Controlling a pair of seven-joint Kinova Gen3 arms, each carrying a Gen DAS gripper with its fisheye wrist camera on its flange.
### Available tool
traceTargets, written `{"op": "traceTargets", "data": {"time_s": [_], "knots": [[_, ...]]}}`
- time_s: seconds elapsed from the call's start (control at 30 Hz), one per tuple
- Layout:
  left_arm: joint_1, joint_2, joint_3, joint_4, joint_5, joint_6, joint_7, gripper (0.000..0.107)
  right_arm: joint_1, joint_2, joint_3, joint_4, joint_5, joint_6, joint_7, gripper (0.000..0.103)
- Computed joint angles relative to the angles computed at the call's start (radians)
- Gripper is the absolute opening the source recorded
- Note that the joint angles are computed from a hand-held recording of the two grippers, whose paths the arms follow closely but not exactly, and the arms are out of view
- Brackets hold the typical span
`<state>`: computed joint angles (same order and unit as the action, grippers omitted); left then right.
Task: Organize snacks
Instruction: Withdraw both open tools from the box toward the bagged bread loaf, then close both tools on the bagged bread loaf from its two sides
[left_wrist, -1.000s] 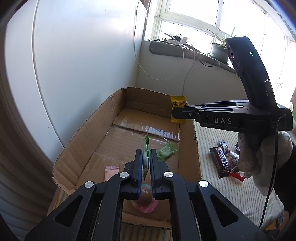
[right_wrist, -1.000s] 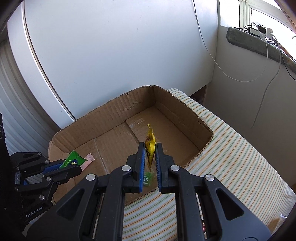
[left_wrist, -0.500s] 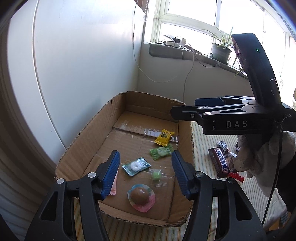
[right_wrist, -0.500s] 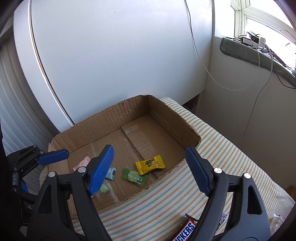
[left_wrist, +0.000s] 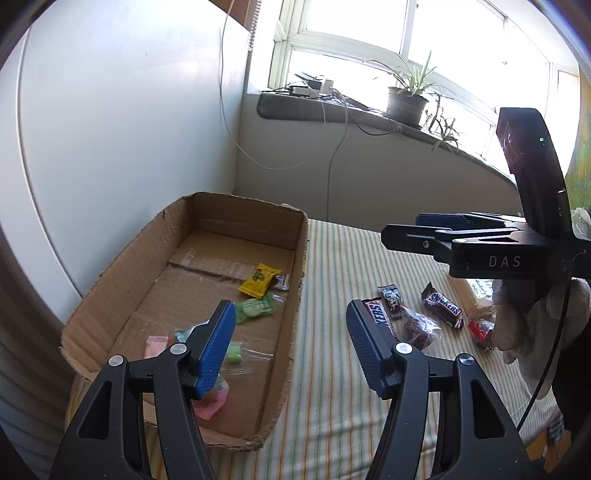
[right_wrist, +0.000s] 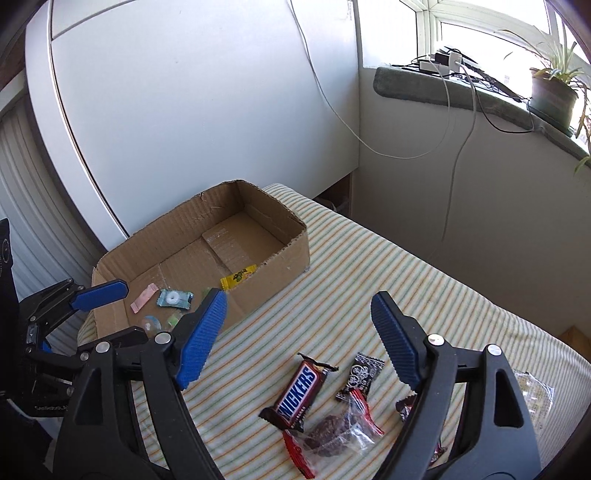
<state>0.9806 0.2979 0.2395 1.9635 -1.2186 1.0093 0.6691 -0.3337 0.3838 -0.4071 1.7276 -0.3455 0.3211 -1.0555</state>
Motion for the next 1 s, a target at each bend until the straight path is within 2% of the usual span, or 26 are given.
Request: {"op": "traceTargets", "data": {"time_s": [0.23,0.4,0.57,0.7,0.93,1.0], "knots": [[-0.003,0.044,-0.015,-0.048,-0.032,-0.074,-0.025,0.062,0.176,-0.067,-0.067,0.102,-0.096,-0.04,0.092,0.083],[0.002,0.071,-0.036,-0.085,-0.044,-0.128,-0.056,0.062,0.237,-0.103,-0.043,0.143,-0.147,-0.041,0.131,0.083],[0.004,0.1,-0.061,-0.13,-0.036,-0.189,-0.109,0.062,0.259,-0.119,0.024,0.162,-0.172,-0.027,0.136,0.083],[0.008,0.117,-0.089,-0.156,-0.038,-0.253,-0.124,0.062,0.299,-0.119,0.05,0.172,-0.205,-0.011,0.157,0.083],[0.008,0.161,-0.139,-0.23,-0.043,-0.383,-0.18,0.062,0.363,-0.076,0.085,0.149,-0.266,0.064,0.195,0.082],[0.001,0.179,-0.154,-0.258,-0.03,-0.434,-0.21,0.062,0.394,-0.056,0.084,0.137,-0.3,0.1,0.219,0.079]]}}
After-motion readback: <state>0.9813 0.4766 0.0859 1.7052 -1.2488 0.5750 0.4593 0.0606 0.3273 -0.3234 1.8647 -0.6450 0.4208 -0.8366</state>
